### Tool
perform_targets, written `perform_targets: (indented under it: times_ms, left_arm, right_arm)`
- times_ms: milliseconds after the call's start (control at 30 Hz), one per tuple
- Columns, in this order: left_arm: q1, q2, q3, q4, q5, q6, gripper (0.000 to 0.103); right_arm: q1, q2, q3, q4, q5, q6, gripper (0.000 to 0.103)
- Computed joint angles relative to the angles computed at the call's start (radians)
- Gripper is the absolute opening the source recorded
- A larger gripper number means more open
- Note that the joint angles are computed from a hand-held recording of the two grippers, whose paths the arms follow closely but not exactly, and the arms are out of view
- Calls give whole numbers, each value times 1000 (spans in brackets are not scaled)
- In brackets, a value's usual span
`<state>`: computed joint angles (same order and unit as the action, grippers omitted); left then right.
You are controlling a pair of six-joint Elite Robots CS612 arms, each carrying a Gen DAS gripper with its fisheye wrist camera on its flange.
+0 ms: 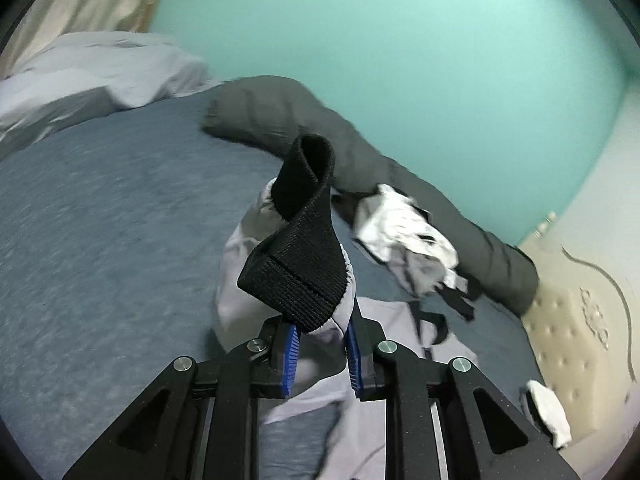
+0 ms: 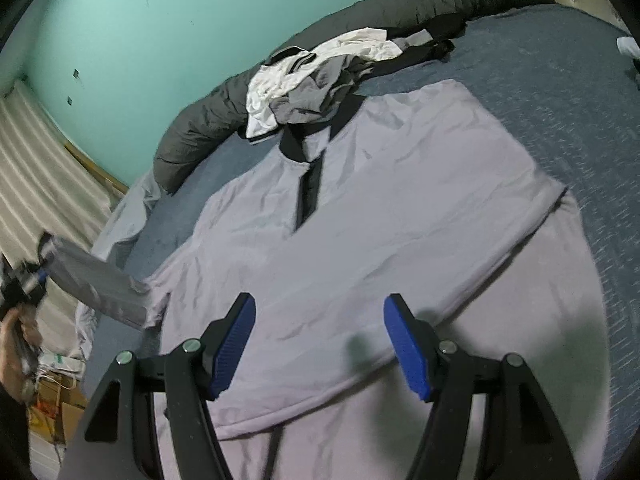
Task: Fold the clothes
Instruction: 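Lift the sleeve by its cuff and carry it across the jacket front toward the right gripper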
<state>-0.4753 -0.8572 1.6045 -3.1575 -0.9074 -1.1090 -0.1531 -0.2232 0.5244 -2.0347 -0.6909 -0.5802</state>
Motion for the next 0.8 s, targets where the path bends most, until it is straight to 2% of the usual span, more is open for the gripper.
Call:
perform_targets:
  times_ms: [167,400,600,800]
  left_arm:
    - [2,71,-152,34,-70,101,20]
    - [-8,190,-388,117,-183,244,20]
    - [-14,309,-599,198,-293,310,19]
    - [-27,418,-797,292,-397,373,19]
  right_arm:
    - [-8,37,-77,56,-25,18,68]
    - [-23,64,-132,72,-6,40,68]
    - [-34,97,-205,115,4,33,68]
    - [-50,145,-302,142,13,69,68]
